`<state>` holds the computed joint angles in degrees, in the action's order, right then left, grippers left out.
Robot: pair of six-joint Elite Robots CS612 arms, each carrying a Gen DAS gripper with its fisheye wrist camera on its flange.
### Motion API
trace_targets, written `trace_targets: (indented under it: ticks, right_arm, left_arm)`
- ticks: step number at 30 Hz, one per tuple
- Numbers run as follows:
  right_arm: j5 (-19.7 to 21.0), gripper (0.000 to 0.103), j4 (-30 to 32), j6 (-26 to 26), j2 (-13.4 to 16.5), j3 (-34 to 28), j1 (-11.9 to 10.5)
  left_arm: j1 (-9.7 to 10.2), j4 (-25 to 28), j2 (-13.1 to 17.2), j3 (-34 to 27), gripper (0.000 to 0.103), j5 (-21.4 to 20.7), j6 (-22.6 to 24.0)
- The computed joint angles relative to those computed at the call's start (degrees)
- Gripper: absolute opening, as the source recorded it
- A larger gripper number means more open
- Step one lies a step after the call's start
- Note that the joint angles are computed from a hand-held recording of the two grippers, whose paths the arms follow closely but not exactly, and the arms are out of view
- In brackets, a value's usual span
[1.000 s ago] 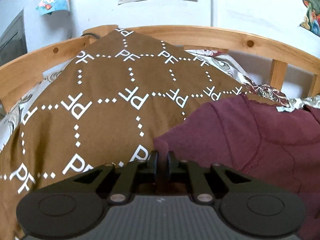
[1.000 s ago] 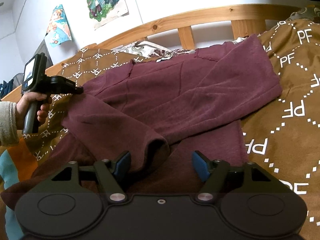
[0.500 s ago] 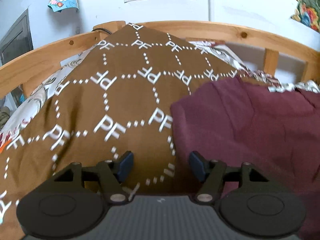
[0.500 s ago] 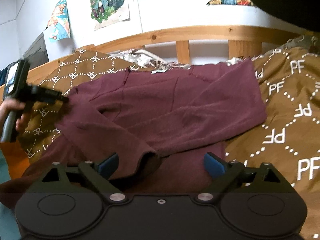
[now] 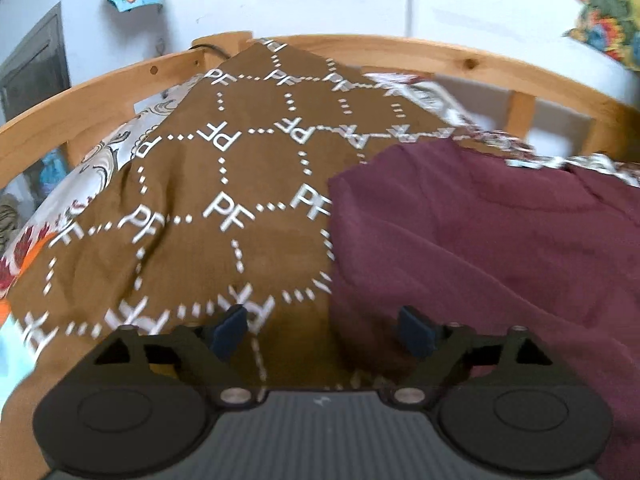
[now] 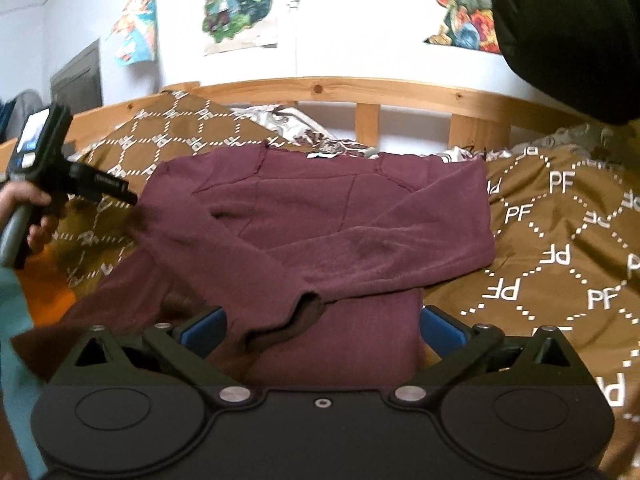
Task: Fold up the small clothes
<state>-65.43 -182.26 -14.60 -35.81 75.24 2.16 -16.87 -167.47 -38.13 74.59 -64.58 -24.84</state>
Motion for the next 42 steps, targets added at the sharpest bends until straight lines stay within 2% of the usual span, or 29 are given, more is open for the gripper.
trace_targets:
  ticks: [5,10,15,17,19,22,27,31,34,36,37,38,39,41,42]
  right_arm:
    - [-1.13,0.102,0.14,-3.91,-3.08,4.91,-0.39]
    - [-3.19,0.102,-0.61,-10.97,-6.33,10.31,-0.74]
    - [-5.17,0.102,0.69,-21.8,-8.76,14.85,-0.63]
    - [-6.94,0.102,1.83,-25.61,-9.15,15.73,-0.22]
    - [-9.82,0.102,2.34,-28.66,-9.05,15.99,0.41]
    - [-11.89,0.102,1.84,-30.1,-8.35,15.88,1.01]
    - [-12.43,0.102,-2.31,-29.65,-5.82,13.98,1.6]
    - [-11.33,0.1,-4.91,-27.58,-3.3,11.41,2.01]
    - [-9.38,0.087,-5.35,-28.17,-2.45,10.34,2.1]
    - [-6.84,0.065,-4.66,-27.8,-2.54,10.16,1.83]
    - [-5.55,0.048,-4.13,-27.33,-2.66,10.05,1.67]
    - [-4.52,0.037,-3.86,-26.54,-2.85,10.06,1.56]
    - [-2.9,0.033,-3.31,-24.85,-3.0,9.79,1.36]
    - [0.11,0.018,-0.67,-20.47,-3.36,8.82,0.96]
    - [1.82,0.016,1.19,-18.11,-3.49,8.03,0.74]
  left_arm:
    - [-1.74,-5.49,-4.71,8.42,0.102,-3.19,3.82]
    - [-3.54,-9.7,-8.22,14.96,0.102,-7.23,8.79]
    - [-5.09,-15.15,-10.34,20.27,0.102,-11.47,19.54]
    - [-5.7,-15.69,-10.78,21.46,0.102,-12.34,23.09]
    - [-6.2,-15.5,-10.89,21.93,0.102,-13.04,24.89]
    - [-6.69,-15.88,-10.89,22.69,0.102,-14.03,26.25]
    - [-7.24,-16.5,-10.53,23.26,0.102,-14.59,29.0]
    - [-7.69,-16.3,-10.17,23.43,0.102,-13.95,31.93]
    - [-8.02,-15.26,-9.84,23.4,0.102,-12.76,34.86]
    - [-8.2,-14.32,-9.67,23.29,0.102,-11.9,36.19]
    - [-8.25,-13.99,-9.57,23.21,0.102,-11.5,36.42]
    - [-8.31,-13.79,-9.41,23.06,0.102,-10.99,36.51]
    - [-8.36,-13.59,-9.22,22.86,0.102,-10.41,36.69]
    - [-8.53,-12.93,-8.78,22.2,0.102,-9.14,37.56]
    - [-8.61,-12.83,-8.6,21.89,0.102,-8.88,38.06]
